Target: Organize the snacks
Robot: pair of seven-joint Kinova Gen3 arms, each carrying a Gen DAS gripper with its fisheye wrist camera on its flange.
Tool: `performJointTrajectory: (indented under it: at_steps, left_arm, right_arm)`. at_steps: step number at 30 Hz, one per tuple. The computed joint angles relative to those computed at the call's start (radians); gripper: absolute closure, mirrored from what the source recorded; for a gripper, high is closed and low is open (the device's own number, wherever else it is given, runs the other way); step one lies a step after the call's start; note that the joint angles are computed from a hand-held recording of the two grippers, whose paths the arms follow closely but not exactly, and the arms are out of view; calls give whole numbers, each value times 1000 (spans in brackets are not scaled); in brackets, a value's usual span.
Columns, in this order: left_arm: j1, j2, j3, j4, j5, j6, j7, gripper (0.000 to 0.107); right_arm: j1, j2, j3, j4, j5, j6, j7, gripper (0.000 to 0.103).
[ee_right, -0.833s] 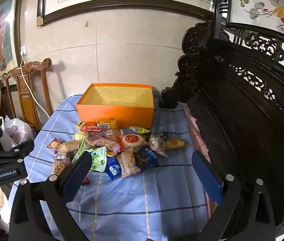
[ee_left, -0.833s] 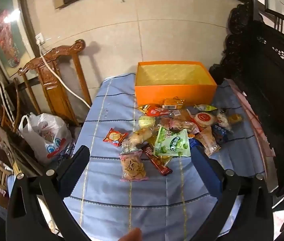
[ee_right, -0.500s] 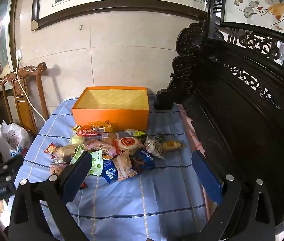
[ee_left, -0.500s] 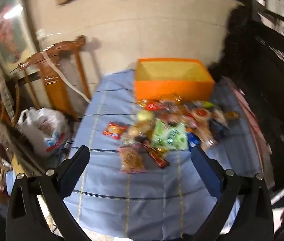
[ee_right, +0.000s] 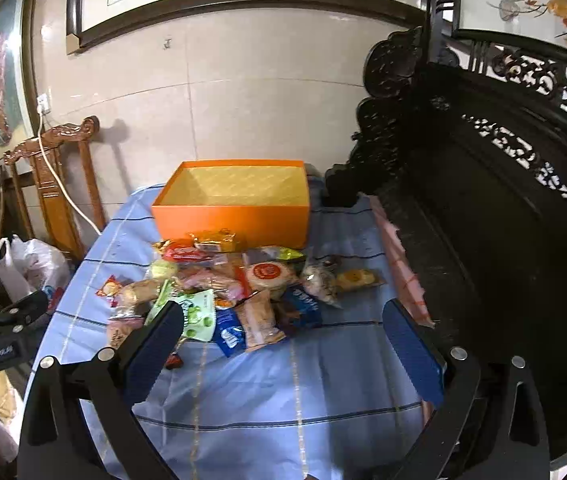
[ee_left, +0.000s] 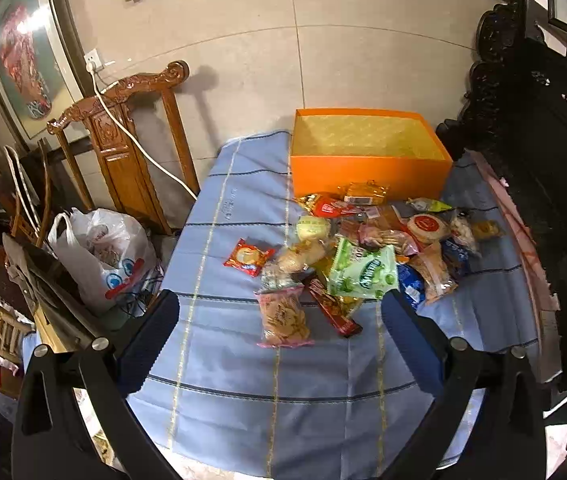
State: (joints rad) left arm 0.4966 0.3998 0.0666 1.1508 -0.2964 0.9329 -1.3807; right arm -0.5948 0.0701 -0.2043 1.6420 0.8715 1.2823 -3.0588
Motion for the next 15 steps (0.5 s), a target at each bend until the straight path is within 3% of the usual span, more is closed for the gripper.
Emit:
performJointTrajectory:
  at_steps: [4, 10, 15]
  left_arm:
    - [-21, -10, -4, 21, 5, -46, 6, 9]
    - [-66, -5, 9, 7, 69, -42, -25, 9]
    - [-63, -5, 8, 9, 72, -40, -41, 8]
  right_arm:
    - [13, -10, 3, 14, -20, -40, -2, 3]
    - [13, 8, 3, -6, -41, -14, 16, 3]
    - [19, -22, 1, 27, -49, -76, 14, 3]
